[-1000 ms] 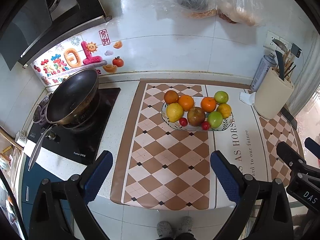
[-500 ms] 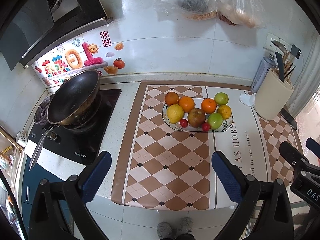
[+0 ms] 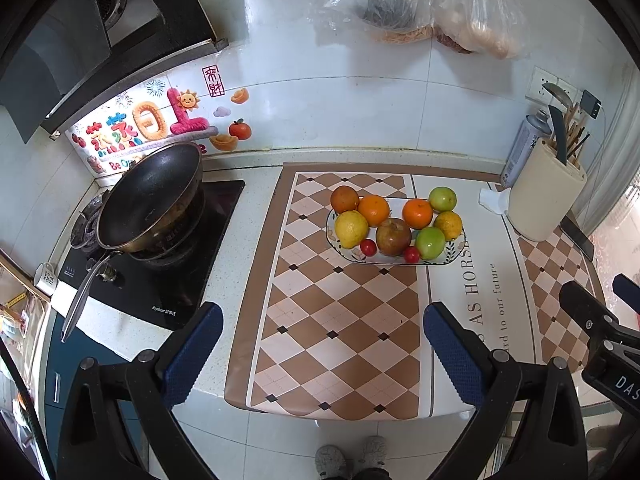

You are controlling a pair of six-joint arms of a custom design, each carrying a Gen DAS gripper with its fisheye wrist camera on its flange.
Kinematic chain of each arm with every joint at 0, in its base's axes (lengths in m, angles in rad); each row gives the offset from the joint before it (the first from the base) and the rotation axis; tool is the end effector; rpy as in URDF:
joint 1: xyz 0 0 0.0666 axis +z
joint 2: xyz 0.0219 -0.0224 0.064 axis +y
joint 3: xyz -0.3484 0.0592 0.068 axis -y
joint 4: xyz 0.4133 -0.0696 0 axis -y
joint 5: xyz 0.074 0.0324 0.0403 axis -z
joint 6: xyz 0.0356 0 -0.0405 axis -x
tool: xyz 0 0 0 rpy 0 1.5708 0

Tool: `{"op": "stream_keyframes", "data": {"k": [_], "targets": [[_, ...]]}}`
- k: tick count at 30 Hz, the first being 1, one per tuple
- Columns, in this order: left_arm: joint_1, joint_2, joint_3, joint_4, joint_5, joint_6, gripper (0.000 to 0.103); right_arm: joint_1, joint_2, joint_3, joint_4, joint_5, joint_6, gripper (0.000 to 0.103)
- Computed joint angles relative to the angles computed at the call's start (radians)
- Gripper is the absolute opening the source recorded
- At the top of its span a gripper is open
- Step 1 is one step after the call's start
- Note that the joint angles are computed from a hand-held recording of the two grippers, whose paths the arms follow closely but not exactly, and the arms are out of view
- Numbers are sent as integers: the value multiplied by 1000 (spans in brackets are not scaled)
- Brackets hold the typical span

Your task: Organize fruits

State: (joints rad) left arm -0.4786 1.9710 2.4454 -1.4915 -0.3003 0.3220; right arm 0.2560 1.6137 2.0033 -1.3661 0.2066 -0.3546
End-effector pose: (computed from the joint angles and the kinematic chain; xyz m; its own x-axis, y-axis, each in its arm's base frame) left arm 0.5768 -0.2878 0.5218 -0.8117 0.0806 -0.5784 0.0474 0.9963 0.0723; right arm 0.5320 0.1313 0.5424 -0.7991 0.1421 -0.5841 0.1501 0.9881 0.0350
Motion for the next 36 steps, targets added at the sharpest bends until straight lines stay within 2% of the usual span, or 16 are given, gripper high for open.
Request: {"op": "stream_keyframes", "data": {"k": [30,36], "targets": [[-12,-62,-74,30,-27,0,103,14,-21,-9,-6,0,-13,102],[-17,-83,-98,59,-37,-16,103,19,-30,-13,-9,3,-15,102]]}}
